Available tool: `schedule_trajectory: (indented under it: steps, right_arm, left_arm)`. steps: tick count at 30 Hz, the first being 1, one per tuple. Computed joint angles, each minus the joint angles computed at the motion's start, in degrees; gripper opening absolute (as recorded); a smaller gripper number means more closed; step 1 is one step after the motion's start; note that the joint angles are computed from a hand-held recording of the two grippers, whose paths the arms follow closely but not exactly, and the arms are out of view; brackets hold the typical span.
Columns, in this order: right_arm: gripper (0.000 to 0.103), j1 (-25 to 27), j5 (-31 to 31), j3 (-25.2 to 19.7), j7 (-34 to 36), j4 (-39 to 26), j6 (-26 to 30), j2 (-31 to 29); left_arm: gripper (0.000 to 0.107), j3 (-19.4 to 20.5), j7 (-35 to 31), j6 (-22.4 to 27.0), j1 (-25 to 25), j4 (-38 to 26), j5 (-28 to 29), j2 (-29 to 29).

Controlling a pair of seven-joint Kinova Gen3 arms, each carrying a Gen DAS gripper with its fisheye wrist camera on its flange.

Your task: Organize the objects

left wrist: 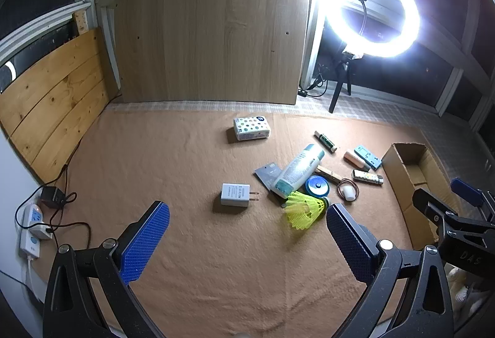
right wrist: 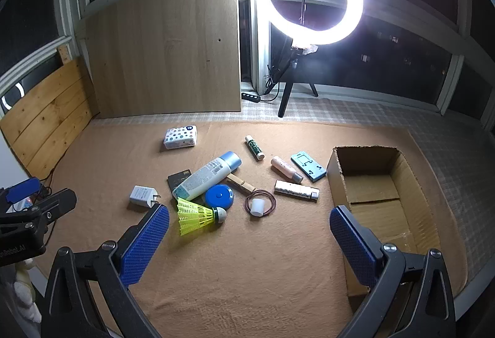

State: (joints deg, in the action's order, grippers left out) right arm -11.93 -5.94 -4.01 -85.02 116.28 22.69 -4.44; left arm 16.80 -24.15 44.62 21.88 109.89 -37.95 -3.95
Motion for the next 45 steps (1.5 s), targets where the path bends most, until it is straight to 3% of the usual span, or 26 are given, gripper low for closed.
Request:
schedule_trajectory:
  steps: [45]
  right_arm:
    - [0.103,0.1,-2.5,0.3,2.3,-0.5,1.2,0.5]
  left_arm:
    - [0.103,-0.4,0.6,0.7,1.1,-0.9,-1.4,1.5]
